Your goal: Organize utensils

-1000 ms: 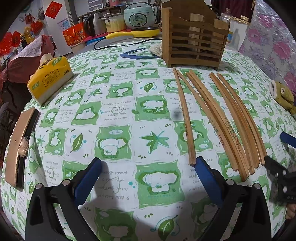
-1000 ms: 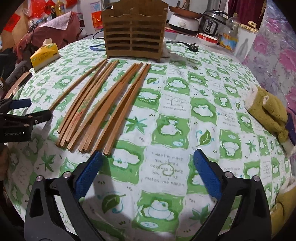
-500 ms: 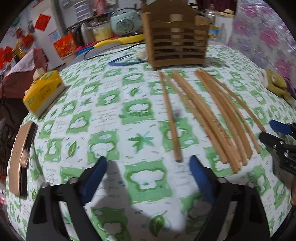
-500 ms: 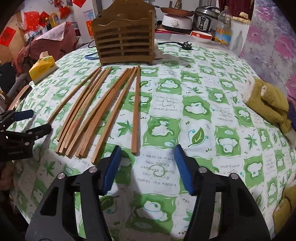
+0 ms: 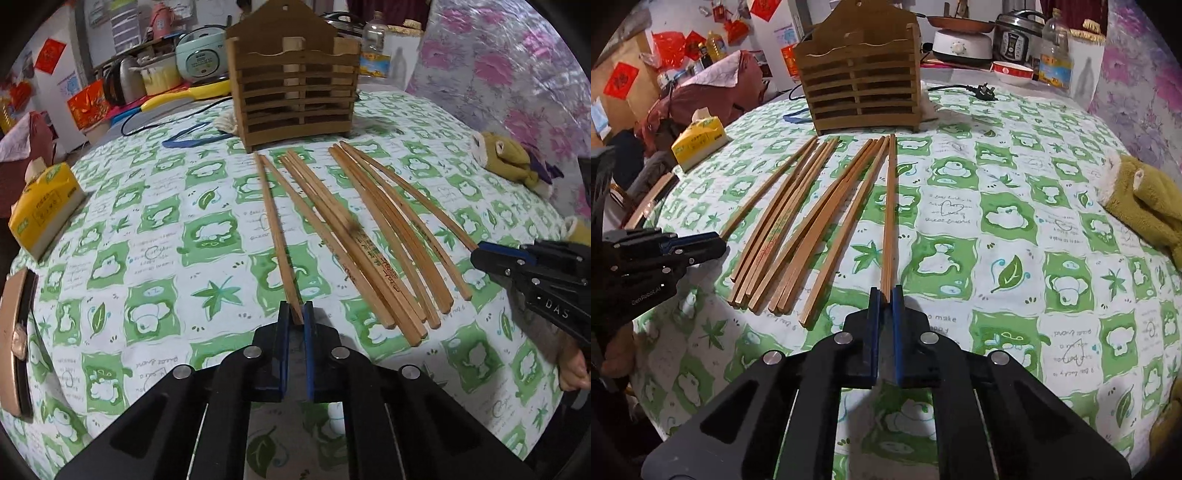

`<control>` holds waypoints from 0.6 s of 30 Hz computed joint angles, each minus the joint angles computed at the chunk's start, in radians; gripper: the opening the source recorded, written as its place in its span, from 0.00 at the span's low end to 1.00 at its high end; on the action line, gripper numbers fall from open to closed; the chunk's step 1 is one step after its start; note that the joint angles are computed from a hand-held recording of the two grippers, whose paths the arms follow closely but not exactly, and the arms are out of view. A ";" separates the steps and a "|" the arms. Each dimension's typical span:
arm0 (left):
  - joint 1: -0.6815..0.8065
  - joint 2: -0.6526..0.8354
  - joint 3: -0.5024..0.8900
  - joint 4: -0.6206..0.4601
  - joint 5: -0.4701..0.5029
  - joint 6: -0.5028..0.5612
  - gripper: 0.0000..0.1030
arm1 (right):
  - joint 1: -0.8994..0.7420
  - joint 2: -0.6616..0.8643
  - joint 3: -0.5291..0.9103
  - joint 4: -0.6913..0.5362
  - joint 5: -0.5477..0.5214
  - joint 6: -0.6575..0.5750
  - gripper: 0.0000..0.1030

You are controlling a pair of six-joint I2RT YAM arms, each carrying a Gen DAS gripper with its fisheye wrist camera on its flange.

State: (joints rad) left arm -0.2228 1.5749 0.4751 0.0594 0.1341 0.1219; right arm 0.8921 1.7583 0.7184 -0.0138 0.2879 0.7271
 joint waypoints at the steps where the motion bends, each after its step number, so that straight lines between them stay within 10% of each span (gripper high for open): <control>1: 0.009 -0.003 0.001 -0.007 0.005 -0.008 0.07 | 0.000 0.001 0.001 0.000 0.002 0.001 0.07; 18: 0.030 -0.427 -0.038 -0.274 0.004 -0.091 0.06 | 0.119 -0.312 -0.069 -0.096 0.281 0.047 0.06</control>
State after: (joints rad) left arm -0.1926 1.1478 0.4367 -0.2148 0.1380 0.0310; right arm 1.0113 1.4466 0.6491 -0.1098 0.5693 0.7740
